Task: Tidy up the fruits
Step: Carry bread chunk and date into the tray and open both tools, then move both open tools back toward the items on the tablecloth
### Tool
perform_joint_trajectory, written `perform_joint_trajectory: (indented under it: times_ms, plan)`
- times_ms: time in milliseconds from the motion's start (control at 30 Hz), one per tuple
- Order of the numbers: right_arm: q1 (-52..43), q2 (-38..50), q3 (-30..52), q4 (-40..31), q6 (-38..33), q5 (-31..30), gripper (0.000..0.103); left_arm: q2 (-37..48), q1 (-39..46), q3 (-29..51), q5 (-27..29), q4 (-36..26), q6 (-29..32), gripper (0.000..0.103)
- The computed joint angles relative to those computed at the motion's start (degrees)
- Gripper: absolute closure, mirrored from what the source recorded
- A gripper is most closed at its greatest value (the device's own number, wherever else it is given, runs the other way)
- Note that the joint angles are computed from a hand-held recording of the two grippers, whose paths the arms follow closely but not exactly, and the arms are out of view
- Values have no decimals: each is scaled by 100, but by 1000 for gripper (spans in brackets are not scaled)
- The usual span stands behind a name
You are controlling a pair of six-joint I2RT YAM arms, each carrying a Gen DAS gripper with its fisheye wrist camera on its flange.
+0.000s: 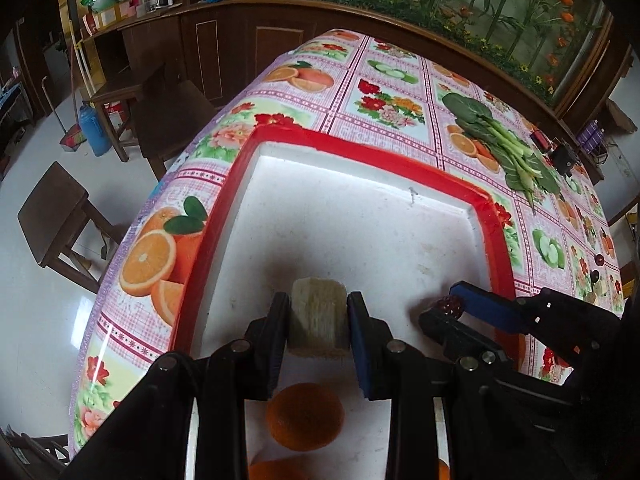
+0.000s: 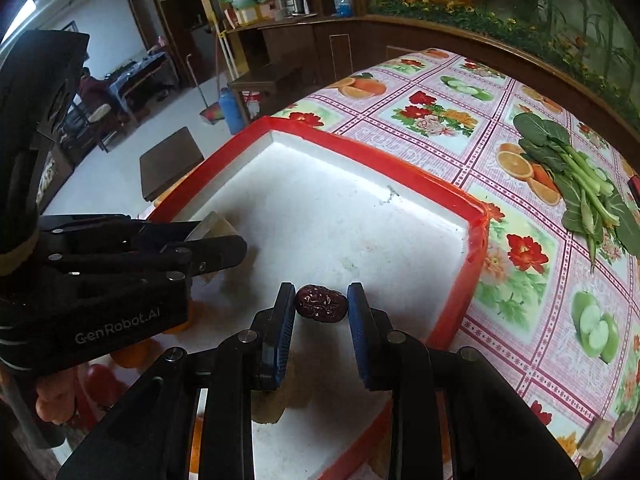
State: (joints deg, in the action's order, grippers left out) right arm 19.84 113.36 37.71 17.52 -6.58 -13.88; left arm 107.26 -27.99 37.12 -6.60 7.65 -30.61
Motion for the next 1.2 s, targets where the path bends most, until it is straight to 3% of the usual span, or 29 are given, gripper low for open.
perform_joint_trajectory:
  times_ms: [267,433,533,933,1200]
  plan:
    - [10,97,25,-23,73,68,70,71,-58,74,-109,-153,-90,70]
    - [-53,-127,-145,-100,111,99,68,-97,-121,1,-216,-304,-247,55]
    - [-120,-313,-301,-103,184,36,68,-289,-232,-109,-371,-345,-331,53]
    - [-373,-1555,-1356,-234,310,-240,62,-1099,-1129,-487,-1060,-892,-913,51]
    - [-1138,-2723,-2404,-711,-308,-796,59,-1408,-2254,-422,-1609,-1521,-1787,46]
